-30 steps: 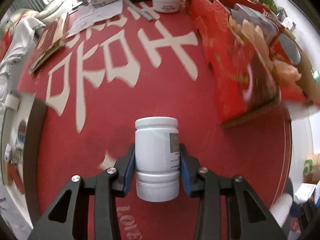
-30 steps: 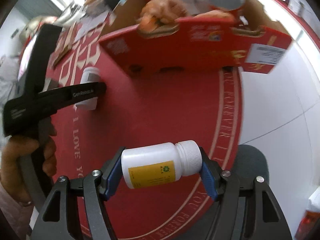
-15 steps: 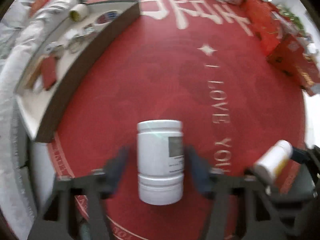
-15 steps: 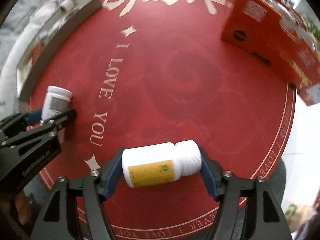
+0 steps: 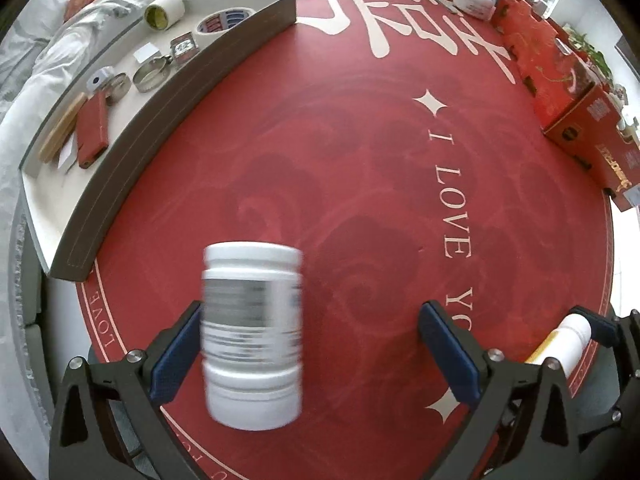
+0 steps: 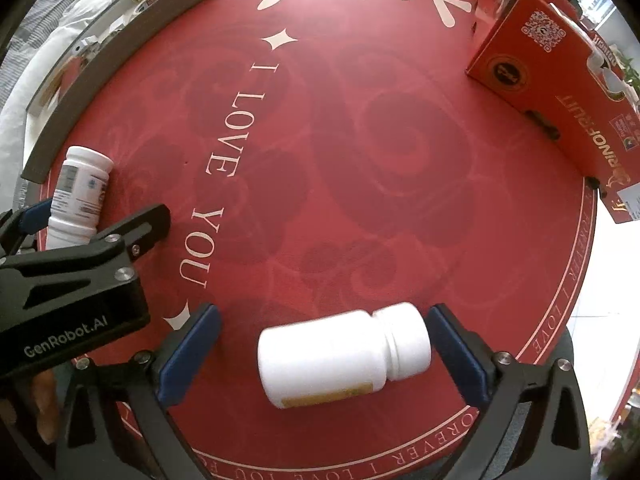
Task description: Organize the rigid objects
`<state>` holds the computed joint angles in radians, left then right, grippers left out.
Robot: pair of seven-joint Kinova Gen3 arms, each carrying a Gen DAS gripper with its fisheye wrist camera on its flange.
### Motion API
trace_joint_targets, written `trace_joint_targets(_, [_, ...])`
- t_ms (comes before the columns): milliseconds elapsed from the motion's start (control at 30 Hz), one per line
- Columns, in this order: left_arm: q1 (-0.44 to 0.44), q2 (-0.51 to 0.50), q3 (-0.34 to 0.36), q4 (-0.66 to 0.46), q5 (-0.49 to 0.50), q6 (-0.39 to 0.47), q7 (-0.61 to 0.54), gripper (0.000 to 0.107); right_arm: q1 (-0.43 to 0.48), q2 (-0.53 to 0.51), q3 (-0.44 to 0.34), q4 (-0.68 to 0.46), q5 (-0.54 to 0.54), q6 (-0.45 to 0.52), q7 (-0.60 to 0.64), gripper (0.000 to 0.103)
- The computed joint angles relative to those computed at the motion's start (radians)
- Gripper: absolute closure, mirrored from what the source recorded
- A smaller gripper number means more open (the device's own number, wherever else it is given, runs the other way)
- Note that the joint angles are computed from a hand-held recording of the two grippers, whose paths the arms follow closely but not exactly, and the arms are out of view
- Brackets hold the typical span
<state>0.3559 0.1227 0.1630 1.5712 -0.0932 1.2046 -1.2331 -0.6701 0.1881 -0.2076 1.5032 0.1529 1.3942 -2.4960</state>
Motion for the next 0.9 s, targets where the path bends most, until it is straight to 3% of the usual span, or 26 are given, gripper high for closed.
trace_joint_targets(333, [0.017, -0.011, 0.005, 0.048, -0.014, -0.062, 0.026, 0.005, -0.008, 0.001, -0.002, -0.001, 0.003, 0.001, -0.012, 0.000])
trace_joint_targets(667, [0.019, -0.002, 0.011, 0.039, -0.014, -0.060, 0.025, 0.005, -0.012, 0.000, -0.007, -0.014, -0.003, 0.019, -0.013, 0.000])
trace_joint_targets(900, [0.004, 0.028, 0.000, -0.013, 0.008, -0.014, -0.031, 0.004, 0.128, -0.100, 0.016, 0.056, -0.189, -0.075, 0.160, 0.000])
